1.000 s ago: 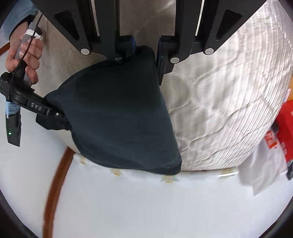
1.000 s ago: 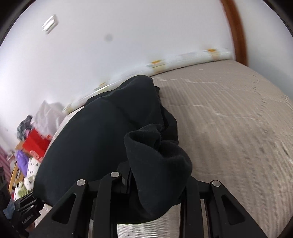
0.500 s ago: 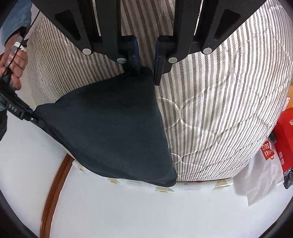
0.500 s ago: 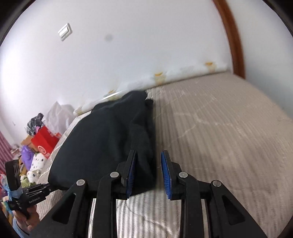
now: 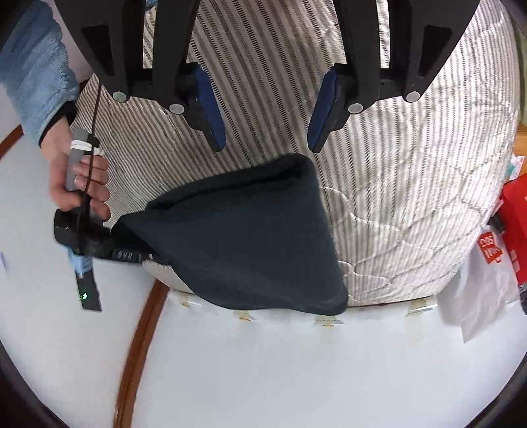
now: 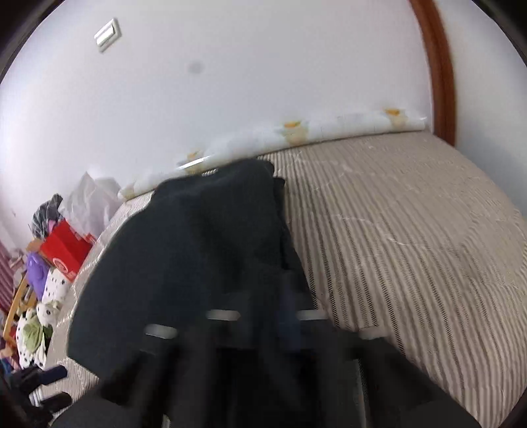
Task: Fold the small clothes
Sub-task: 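Release the bundle and press it flat with both grippers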
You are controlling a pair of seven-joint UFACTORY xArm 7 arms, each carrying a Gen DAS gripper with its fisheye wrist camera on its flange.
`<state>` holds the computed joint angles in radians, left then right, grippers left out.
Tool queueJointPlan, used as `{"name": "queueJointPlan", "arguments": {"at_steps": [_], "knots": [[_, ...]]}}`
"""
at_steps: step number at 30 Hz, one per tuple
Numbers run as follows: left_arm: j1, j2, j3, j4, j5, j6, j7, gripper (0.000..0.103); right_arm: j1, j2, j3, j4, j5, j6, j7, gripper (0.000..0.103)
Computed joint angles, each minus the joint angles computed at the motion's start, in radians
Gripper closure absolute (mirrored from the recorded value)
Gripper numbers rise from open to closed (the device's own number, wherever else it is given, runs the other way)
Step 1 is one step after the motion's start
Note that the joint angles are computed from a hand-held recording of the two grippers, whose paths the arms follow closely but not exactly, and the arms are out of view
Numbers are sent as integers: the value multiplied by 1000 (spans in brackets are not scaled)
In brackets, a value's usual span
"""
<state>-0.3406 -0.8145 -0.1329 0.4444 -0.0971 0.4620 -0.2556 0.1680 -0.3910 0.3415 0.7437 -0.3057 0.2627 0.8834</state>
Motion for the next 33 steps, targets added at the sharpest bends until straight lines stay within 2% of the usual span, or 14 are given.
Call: {"name": "queueJointPlan", "arguments": {"at_steps": [2,3,4,5,6,9,11,16,18,21,25,28,30,33], "knots": [[13,-20,2,-2,4,4,-8,54,-91,-69,51,-65,-50,-93,84,100],[15,-27,10,-6,4,-2,-5,54,-109,-111,52,-113,-46,-153,118,100],[17,-35,15,-10,2,-11,-4,54,-85,-117,28,-132,-19,-171,111,100],[20,-39,23,-12,-1,-29,-3,54,-36,-111,-8,-143,27,-161,77,100],[22,-34,28,-9,-3,-43,-2,54,-30,-110,-6,-140,31,-135,62,99],[40,24,28,32,0,-67,-3,54,-113,-183,92,-136,7,-51,113,92],[78,80,3,69,26,-86,-14,54,-138,-235,123,-145,-5,-50,146,92],[128,214,-25,143,69,-65,-47,54,-139,-244,187,-109,-66,59,107,92],[120,239,-17,139,69,-66,-49,53,-141,-248,194,-116,-83,120,117,92],[91,264,10,138,49,-29,-32,49,-65,-239,135,-126,-57,263,74,92],[71,256,34,164,27,10,12,49,3,-262,63,-106,-62,306,-7,92],[92,268,31,204,33,6,19,49,1,-228,41,-30,-68,298,-54,79],[104,300,39,252,35,17,30,49,-16,-175,38,39,-76,281,-72,66],[124,357,46,319,38,17,45,49,-25,-83,31,140,-79,284,-97,62]]}}
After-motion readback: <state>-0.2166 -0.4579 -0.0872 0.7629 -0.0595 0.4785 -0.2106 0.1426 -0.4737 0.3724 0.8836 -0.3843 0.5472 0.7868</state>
